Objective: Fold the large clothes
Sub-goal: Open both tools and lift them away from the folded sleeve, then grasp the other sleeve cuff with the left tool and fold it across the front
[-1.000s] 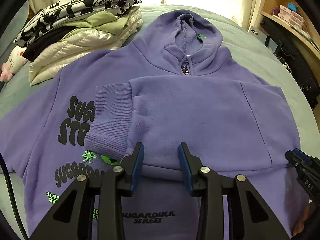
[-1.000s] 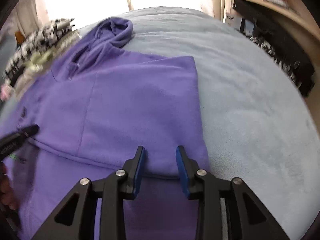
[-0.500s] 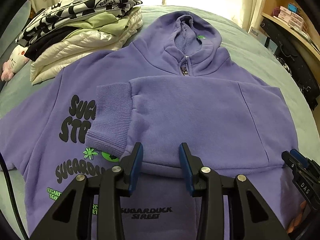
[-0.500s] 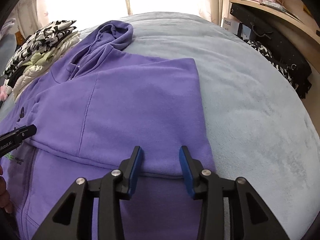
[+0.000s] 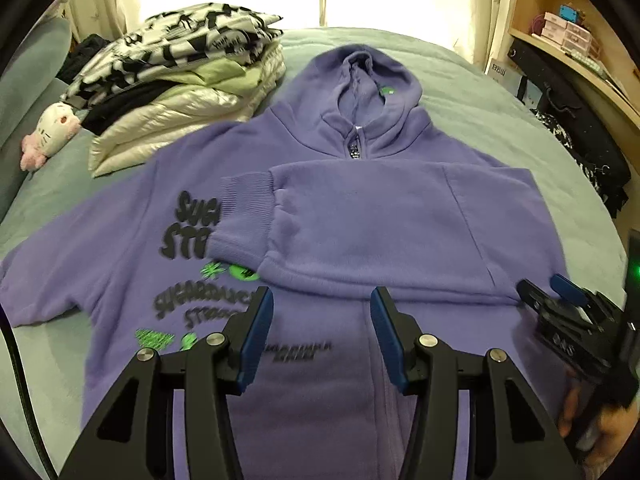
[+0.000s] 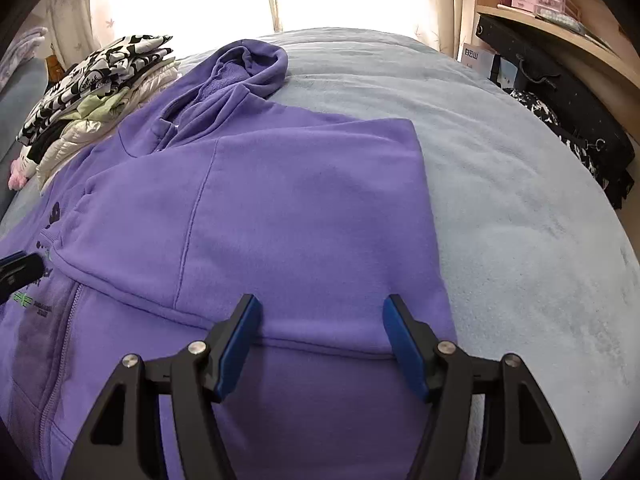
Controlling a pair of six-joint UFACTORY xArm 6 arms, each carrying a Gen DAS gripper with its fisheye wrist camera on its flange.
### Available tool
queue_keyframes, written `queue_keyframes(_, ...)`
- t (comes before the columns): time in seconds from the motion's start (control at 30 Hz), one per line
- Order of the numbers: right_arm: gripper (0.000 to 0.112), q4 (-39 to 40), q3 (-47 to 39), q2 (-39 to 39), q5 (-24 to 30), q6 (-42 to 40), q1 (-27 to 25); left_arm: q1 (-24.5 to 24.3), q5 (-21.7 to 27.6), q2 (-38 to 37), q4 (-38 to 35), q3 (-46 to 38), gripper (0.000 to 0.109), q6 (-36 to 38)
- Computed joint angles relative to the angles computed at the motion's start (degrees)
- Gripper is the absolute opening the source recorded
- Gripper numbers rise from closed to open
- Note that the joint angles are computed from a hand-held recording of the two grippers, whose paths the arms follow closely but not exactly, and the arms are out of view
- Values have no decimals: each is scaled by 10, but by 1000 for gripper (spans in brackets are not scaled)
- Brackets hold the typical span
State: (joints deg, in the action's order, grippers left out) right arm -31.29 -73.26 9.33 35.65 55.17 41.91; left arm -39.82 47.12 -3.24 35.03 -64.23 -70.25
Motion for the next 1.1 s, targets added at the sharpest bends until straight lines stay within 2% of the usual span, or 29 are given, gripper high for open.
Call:
queue_keyframes(0.1, 65, 20, 1, -3, -1, -7, -2, -22, 30, -38, 19, 19, 51, -14)
queue_keyframes(0.27, 65, 97, -22, -15, 60, -40, 13, -65, 93, -121, 51, 63, 59, -47)
queue_keyframes(0.4, 65, 184, 14, -59, 57, -35, 38, -89, 132, -184, 55, 99, 60, -71)
queue_keyframes(0.47, 65, 167, 28, -78, 60, -10, 57, -100, 152, -211, 56, 113, 60, -80)
queue_keyframes(0.57, 65, 104, 28, -98, 98, 41, 101, -120, 181, -252, 58, 134, 60, -88)
queue_keyframes(0.8, 65, 32, -52, -74, 194, 58, 182, -138, 217, -344, 56, 195, 63, -110)
queue_keyframes(1.1, 65, 25, -195, 17, 201, 10, 230, -105, 230, -463, 35, 283, 64, -112)
